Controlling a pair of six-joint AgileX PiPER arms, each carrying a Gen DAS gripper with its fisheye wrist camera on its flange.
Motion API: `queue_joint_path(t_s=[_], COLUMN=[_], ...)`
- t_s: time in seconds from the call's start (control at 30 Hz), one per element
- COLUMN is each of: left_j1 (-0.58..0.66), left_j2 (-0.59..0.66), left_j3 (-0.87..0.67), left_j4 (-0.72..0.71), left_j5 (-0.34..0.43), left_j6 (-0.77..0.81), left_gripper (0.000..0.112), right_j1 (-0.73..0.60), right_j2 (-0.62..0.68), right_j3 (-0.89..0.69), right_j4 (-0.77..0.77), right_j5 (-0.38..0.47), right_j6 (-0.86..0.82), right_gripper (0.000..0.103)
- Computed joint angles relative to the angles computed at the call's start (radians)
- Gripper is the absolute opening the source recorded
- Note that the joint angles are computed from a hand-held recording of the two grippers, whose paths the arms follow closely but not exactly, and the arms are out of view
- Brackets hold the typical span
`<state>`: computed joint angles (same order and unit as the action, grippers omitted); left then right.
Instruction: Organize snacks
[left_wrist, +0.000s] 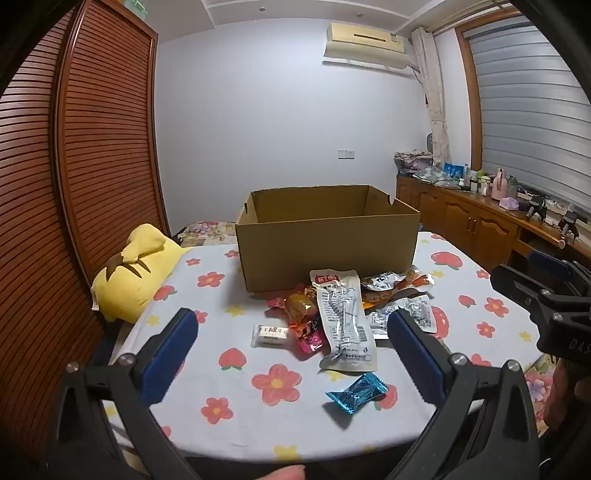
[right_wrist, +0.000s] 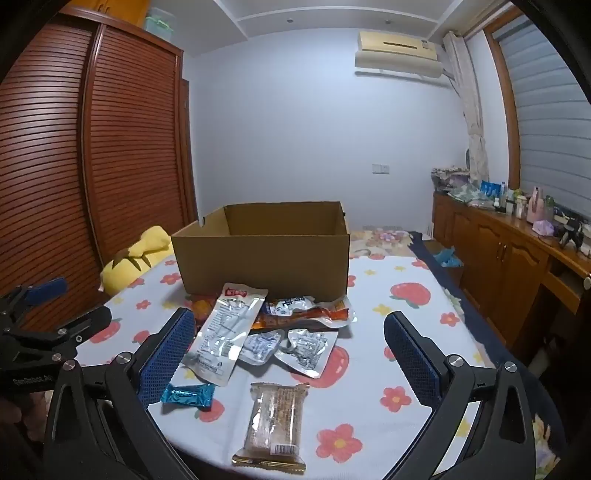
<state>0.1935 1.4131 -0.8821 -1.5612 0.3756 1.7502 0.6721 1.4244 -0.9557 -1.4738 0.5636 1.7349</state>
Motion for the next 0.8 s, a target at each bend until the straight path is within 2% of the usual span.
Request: queue_joint_path(t_s=[0.43, 0.5, 0.6, 0.8], left_j1=[0.029, 0.037, 0.021, 0.026], left_j2=[0.008, -0.002, -0.001, 0.000], left_j3=[0.001, -0.008, 0.008, 0.005], left_j4=[-0.012, 0.025, -0.032, -0.021], left_j5=[0.010, 0.017, 0.001, 0.008], left_j6=[0.033, -0.007, 0.046, 0.037], left_gripper=[0.103, 0.103, 0.103, 0.103], right_j1=[-0.003, -0.005, -0.007, -0.004], right_j2=[-0.008, -0.011, 0.007, 0.006], right_j3=[0.028, 0.027, 0.024, 0.020], right_j4=[0.001, 0.008, -0.016, -0.006], right_j5=[0.005, 0.005, 0.008, 0.012], right_j6=[0.012, 0.002, 0.029, 0.019], right_gripper=[0.103, 0.103, 0.103, 0.103])
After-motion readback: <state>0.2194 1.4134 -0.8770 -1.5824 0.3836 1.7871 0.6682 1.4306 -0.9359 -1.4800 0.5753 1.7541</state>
